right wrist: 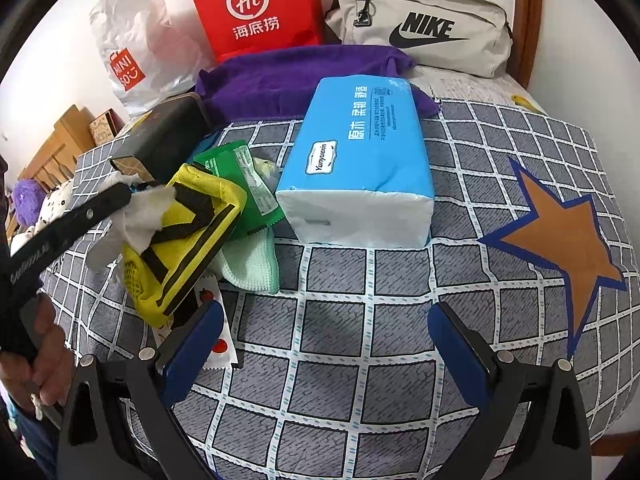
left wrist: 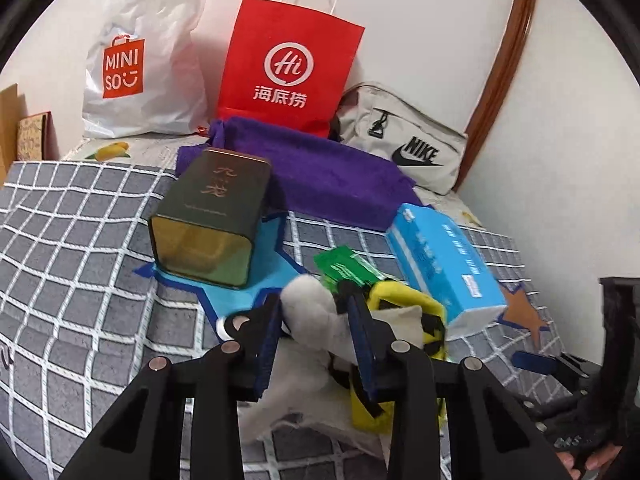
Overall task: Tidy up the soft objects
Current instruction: 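Grasp the white cloth with the left tool and lift it, then grasp the yellow mesh pouch with the right tool while the left tool holds the white cloth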
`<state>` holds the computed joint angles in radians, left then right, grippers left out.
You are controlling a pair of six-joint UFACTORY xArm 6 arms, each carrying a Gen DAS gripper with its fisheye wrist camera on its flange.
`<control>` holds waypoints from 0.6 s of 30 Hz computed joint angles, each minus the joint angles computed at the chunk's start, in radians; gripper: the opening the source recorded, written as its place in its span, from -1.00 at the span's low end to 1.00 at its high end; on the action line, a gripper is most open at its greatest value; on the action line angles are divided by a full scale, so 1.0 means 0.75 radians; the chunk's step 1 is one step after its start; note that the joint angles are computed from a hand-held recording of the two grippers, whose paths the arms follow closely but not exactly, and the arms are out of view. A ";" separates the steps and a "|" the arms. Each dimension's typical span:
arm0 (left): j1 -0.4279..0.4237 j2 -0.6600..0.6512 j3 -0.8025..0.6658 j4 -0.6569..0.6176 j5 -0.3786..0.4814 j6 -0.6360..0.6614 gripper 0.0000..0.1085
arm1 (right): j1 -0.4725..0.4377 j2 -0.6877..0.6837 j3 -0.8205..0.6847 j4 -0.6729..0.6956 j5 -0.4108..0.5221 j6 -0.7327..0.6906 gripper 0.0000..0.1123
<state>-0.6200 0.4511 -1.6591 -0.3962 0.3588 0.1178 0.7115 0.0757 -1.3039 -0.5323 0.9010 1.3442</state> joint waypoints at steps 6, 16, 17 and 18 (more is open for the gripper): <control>0.015 0.053 -0.091 -0.038 0.101 0.057 -0.57 | 0.005 0.002 -0.005 -0.005 -0.017 -0.004 0.81; 0.074 -0.082 0.053 -0.045 0.024 0.046 -0.57 | 0.015 0.076 -0.122 -0.015 -0.078 -0.031 0.81; 0.082 -0.095 0.072 0.009 0.008 0.008 -0.57 | 0.015 0.092 -0.143 -0.012 -0.088 -0.042 0.81; 0.092 -0.105 0.087 0.061 -0.001 -0.027 -0.57 | 0.016 0.114 -0.169 -0.003 -0.098 -0.059 0.81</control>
